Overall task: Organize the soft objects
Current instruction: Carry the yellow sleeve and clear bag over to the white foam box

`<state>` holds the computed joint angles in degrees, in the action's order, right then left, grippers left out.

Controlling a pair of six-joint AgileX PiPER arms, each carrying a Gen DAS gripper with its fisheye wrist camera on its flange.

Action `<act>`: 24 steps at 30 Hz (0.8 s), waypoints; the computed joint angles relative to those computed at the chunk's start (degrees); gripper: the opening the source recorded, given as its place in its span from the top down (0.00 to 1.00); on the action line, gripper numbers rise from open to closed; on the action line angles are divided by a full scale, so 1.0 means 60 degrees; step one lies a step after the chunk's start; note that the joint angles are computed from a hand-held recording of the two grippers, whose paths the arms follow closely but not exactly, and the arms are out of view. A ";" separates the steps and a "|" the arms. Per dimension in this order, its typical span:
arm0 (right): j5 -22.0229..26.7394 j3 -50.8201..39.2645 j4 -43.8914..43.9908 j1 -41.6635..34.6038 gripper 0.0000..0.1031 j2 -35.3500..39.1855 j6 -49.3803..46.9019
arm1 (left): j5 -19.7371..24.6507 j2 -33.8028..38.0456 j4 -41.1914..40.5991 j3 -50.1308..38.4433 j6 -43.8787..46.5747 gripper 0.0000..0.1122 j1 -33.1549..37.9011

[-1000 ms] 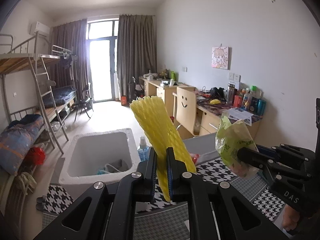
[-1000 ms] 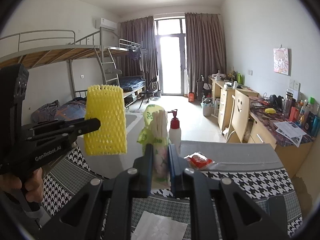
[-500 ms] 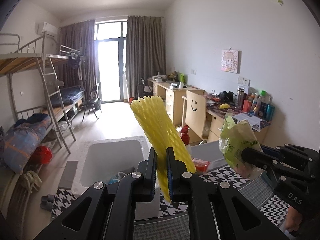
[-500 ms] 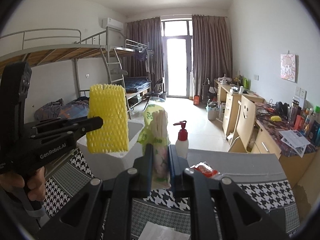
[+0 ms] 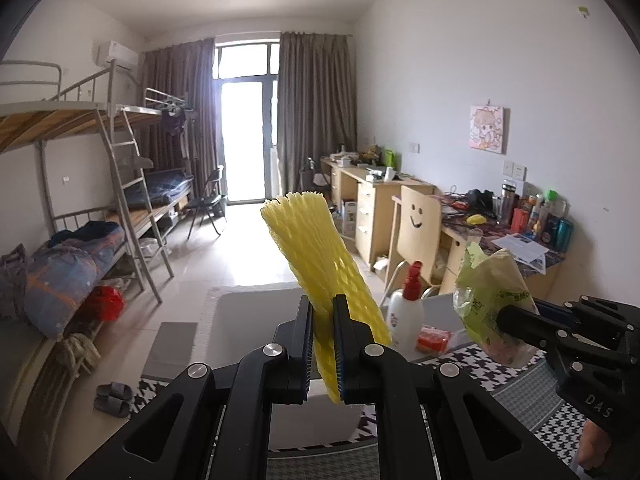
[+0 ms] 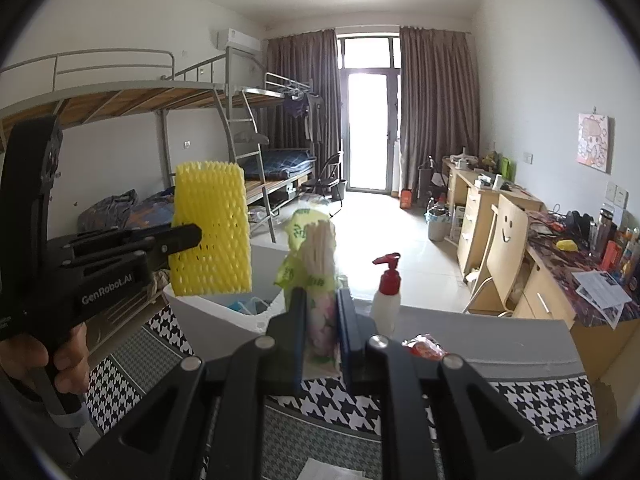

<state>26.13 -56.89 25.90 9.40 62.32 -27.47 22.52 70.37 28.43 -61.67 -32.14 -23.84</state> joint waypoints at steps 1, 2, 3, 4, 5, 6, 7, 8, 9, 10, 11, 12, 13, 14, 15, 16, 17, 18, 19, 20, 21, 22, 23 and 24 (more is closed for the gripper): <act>0.0000 -0.0025 0.0144 -0.0011 0.82 0.0036 -0.0139 | -0.0001 0.0030 0.0014 -0.0020 -0.0012 0.91 0.0057; 0.0002 -0.0057 0.0386 -0.0019 0.82 0.0092 -0.0362 | 0.0014 0.0094 -0.0046 -0.0070 0.0061 0.91 0.0133; -0.0016 -0.0120 0.0420 0.0051 0.82 0.0175 -0.0397 | 0.0042 0.0149 -0.0028 -0.0103 0.0054 0.91 0.0186; -0.0039 -0.0186 0.0331 0.0124 0.82 0.0266 -0.0355 | 0.0038 0.0217 0.0011 -0.0131 0.0021 0.91 0.0279; -0.0081 -0.0242 0.0261 0.0198 0.82 0.0361 -0.0343 | 0.0030 0.0241 0.0017 -0.0132 0.0012 0.91 0.0323; -0.0091 -0.0315 0.0192 0.0274 0.82 0.0435 -0.0274 | 0.0025 0.0282 0.0016 -0.0135 0.0001 0.91 0.0383; -0.0087 -0.0364 0.0222 0.0317 0.82 0.0501 -0.0303 | 0.0006 0.0335 -0.0088 -0.0148 0.0097 0.91 0.0489; -0.0088 -0.0429 0.0314 0.0353 0.82 0.0590 -0.0400 | -0.0012 0.0376 -0.0150 -0.0152 0.0184 0.91 0.0576; -0.0101 -0.0460 0.0418 0.0347 0.82 0.0658 -0.0531 | 0.0001 0.0445 -0.0090 -0.0182 0.0159 0.91 0.0627; -0.0117 -0.0488 0.0445 0.0362 0.82 0.0708 -0.0599 | -0.0001 0.0557 0.0018 -0.0225 0.0073 0.91 0.0704; -0.0141 -0.0532 0.0422 0.0385 0.82 0.0785 -0.0624 | -0.0031 0.0628 0.0052 -0.0241 0.0047 0.91 0.0777; -0.0132 -0.0611 0.0326 0.0414 0.82 0.0894 -0.0557 | -0.0060 0.0700 -0.0037 -0.0256 0.0148 0.91 0.0859; -0.0070 -0.0733 0.0348 0.0403 0.82 0.1025 -0.0588 | -0.0054 0.0753 -0.0134 -0.0270 0.0252 0.91 0.0922; -0.0030 -0.0846 0.0365 0.0423 0.82 0.1161 -0.0591 | -0.0071 0.0829 -0.0243 -0.0304 0.0383 0.91 0.1011; 0.0006 -0.0940 0.0395 0.0445 0.82 0.1283 -0.0617 | -0.0100 0.0916 -0.0192 -0.0335 0.0338 0.91 0.1094; -0.0030 -0.0957 0.0312 0.0541 0.82 0.1343 -0.0522 | -0.0078 0.0970 0.0058 -0.0353 0.0093 0.91 0.1080; -0.0054 -0.1073 0.0047 0.0688 0.82 0.1485 -0.0257 | -0.0054 0.1047 0.0162 -0.0398 -0.0012 0.91 0.1088; -0.0075 -0.1126 0.0018 0.0719 0.82 0.1591 -0.0245 | -0.0023 0.1153 0.0118 -0.0461 0.0023 0.91 0.1130; -0.0115 -0.1190 -0.0031 0.0757 0.82 0.1723 -0.0194 | 0.0003 0.1248 0.0188 -0.0509 -0.0050 0.91 0.1172; -0.0135 -0.1292 -0.0115 0.0817 0.82 0.1881 -0.0076 | 0.0003 0.1305 0.0504 -0.0494 -0.0346 0.91 0.1198; -0.0091 -0.1389 -0.0020 0.0799 0.82 0.2015 -0.0152 | -0.0006 0.1364 0.0717 -0.0489 -0.0518 0.91 0.1242; -0.0057 -0.1407 0.0134 0.0773 0.82 0.2087 -0.0303 | -0.0040 0.1443 0.0548 -0.0524 -0.0355 0.91 0.1337; -0.0029 -0.1475 0.0158 0.0796 0.82 0.2196 -0.0334 | -0.0065 0.1512 0.0285 -0.0575 -0.0111 0.91 0.1426; -0.0007 -0.1540 0.0096 0.0834 0.82 0.2288 -0.0296 | -0.0080 0.1559 0.0202 -0.0602 -0.0027 0.91 0.1493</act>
